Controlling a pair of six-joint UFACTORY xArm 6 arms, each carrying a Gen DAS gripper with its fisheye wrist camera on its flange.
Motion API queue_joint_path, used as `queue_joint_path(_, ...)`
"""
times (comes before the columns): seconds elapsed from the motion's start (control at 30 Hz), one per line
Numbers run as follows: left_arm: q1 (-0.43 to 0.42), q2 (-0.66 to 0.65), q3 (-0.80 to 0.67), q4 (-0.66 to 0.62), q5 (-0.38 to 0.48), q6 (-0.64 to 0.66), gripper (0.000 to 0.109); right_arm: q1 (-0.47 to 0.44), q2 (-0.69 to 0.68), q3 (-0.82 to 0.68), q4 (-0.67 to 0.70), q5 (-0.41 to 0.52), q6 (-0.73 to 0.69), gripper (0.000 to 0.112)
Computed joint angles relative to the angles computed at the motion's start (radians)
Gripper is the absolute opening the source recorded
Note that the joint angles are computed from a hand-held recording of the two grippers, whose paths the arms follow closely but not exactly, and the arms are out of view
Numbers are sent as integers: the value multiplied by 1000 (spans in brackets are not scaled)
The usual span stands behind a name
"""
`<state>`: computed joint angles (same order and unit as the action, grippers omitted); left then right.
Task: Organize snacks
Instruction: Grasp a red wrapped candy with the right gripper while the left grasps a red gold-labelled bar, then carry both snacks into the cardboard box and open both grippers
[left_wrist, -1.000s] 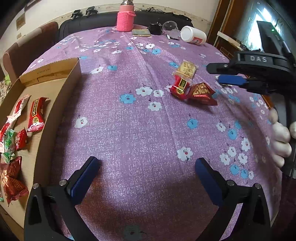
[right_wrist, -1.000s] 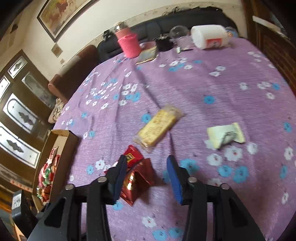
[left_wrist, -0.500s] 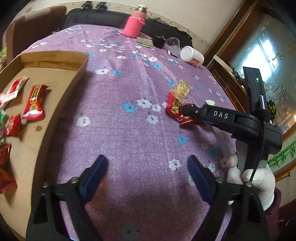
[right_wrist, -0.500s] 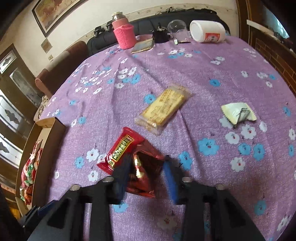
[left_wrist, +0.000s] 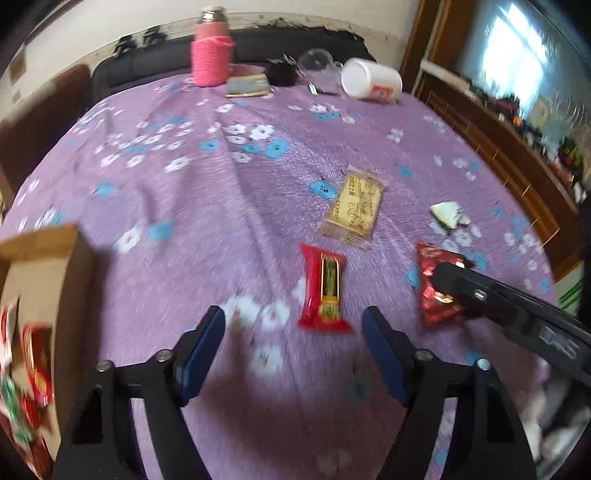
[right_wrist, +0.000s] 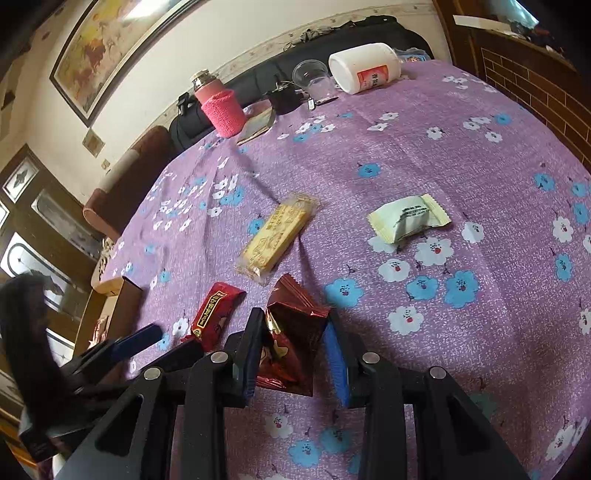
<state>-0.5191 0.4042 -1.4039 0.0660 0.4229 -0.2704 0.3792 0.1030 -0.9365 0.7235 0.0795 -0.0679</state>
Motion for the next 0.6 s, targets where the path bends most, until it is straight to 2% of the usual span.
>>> queue_joint_path(0.17,-18,91,-124,71,64,10,41,5,4,3,28,-1,-18,35)
queue_joint_path(0.27,-25,102,-139,32,58,58,18,6,9,-1,46,2,-31,35)
queue_joint_path(0.33,-26,96,-140,72,74,24,18,4,13,-6,85,10,-53,35)
queue_joint_path(0.43,-18,67,-102,45,56,42,18,-1,18,-14,164,22,-108,35)
queue_joint_path(0.5,-9,32,-57,-19,33,75,18,2,17,-16,202,18,-140,35)
queue_joint_path(0.6,9,-71,70,-203,-26,186,18,13,13,-21,287,12,-224,35)
